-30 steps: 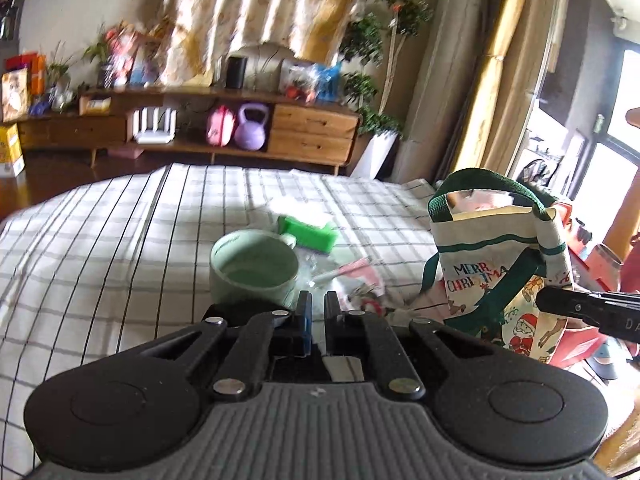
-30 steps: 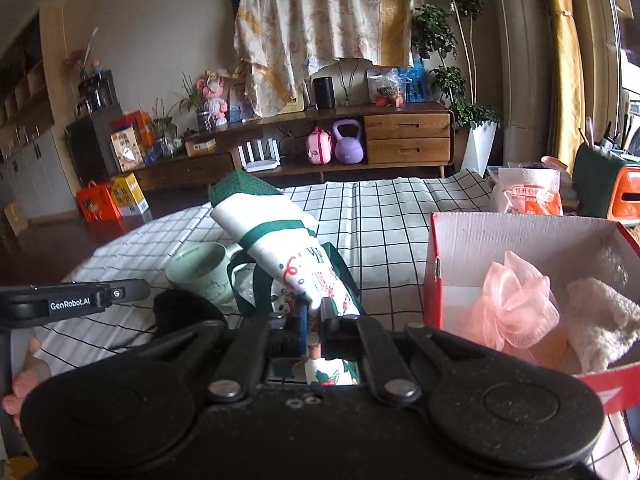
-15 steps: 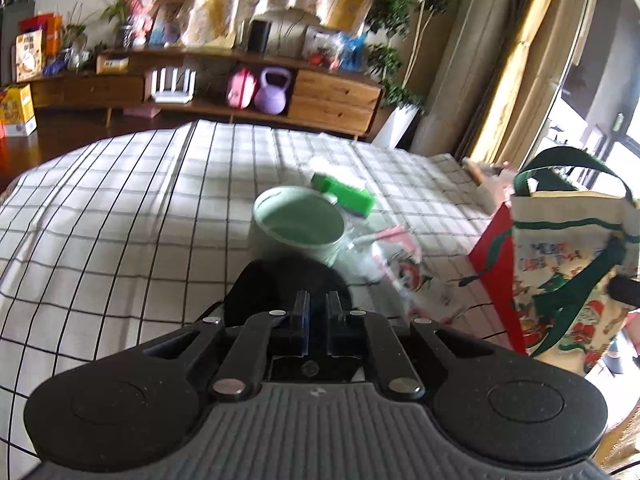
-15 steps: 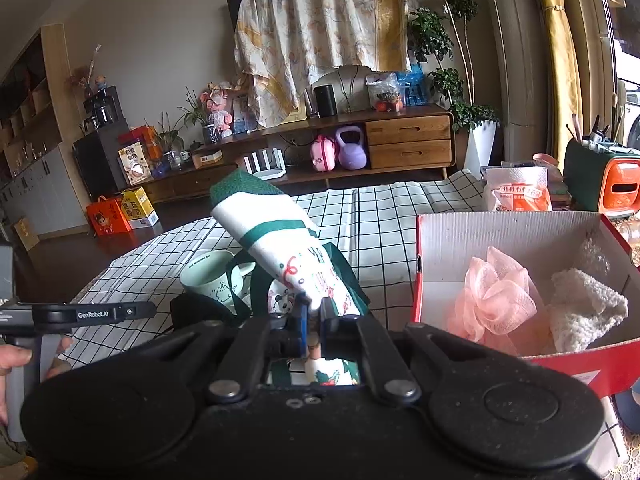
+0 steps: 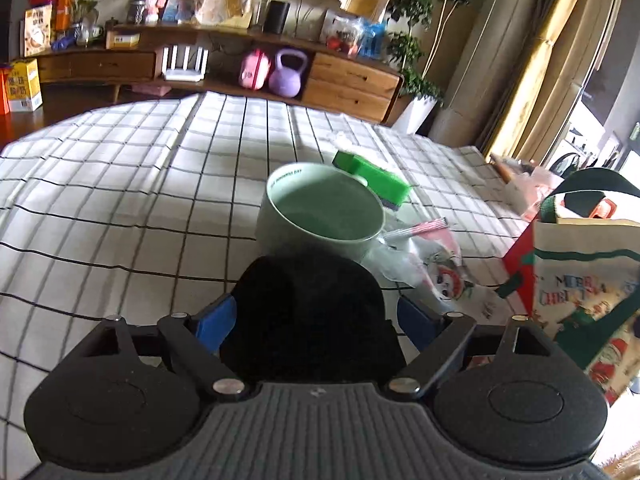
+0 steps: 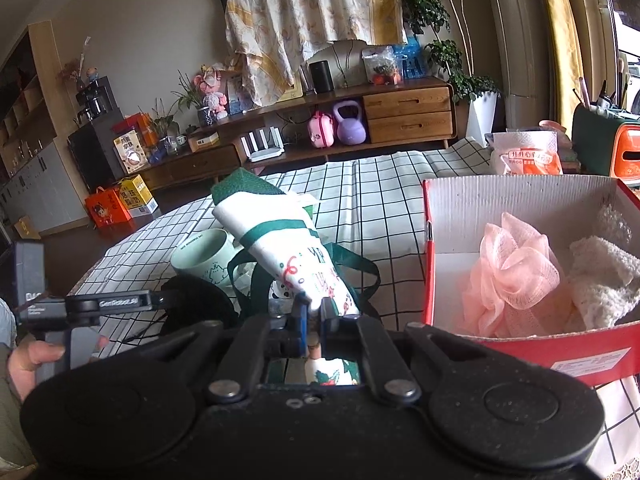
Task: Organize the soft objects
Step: 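Carry the black item with the left tool while the right tool carries the tote bag into the red box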
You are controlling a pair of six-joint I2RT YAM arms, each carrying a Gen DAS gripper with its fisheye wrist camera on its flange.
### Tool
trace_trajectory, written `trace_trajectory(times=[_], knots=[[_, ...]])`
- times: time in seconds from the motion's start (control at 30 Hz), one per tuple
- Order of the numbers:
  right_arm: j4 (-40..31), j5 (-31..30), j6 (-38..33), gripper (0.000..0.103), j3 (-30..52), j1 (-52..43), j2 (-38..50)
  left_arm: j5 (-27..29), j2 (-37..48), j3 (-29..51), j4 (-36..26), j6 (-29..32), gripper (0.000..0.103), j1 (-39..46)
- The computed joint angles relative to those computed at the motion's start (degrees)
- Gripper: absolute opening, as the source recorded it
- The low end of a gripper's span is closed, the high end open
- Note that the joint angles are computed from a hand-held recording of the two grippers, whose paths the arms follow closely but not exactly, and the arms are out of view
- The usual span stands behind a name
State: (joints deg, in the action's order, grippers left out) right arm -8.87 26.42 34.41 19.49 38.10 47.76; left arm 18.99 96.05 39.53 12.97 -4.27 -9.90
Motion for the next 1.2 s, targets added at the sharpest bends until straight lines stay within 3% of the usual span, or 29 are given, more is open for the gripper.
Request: trace_trajectory(times=[0.17, 0.23, 0.3, 0.53, 0.83, 1.2], knots=[[0.83, -0.82, 0.21, 0.005, -0.09, -1.01, 1.59, -0.64, 4.12, 2.55, 0.74, 0.25, 0.083, -1.72], [0.9, -0.68, 0.51, 0.005, -0.03, -0.78, 2.03, -0.78, 5.21, 3.46, 0.54, 0.17, 0.057, -2.14], [1.17, -0.84, 0.58, 0.005, -0.07, -0.96, 2.41, -1.4, 6.02, 4.31, -0.06, 0.28, 0.043, -2.63], [1.12, -0.41, 1.31, 0.005, -0.17, -0.34, 2.69, -1.74, 5.18, 2.77, 2.05, 1.77, 0.01, -3.11], [-1.66, 2.86, 4.4, 0.005, -1.0, 2.75, -1.58, -2.8, -1.85, -0.88, 1.03, 1.83, 0.006, -3.46], [-17.17, 11.93, 10.83, 0.005, 0.3, 11.57, -17.47, -1.49, -19.1, -5.09, -7.67, 1.38, 0.006, -5.39]])
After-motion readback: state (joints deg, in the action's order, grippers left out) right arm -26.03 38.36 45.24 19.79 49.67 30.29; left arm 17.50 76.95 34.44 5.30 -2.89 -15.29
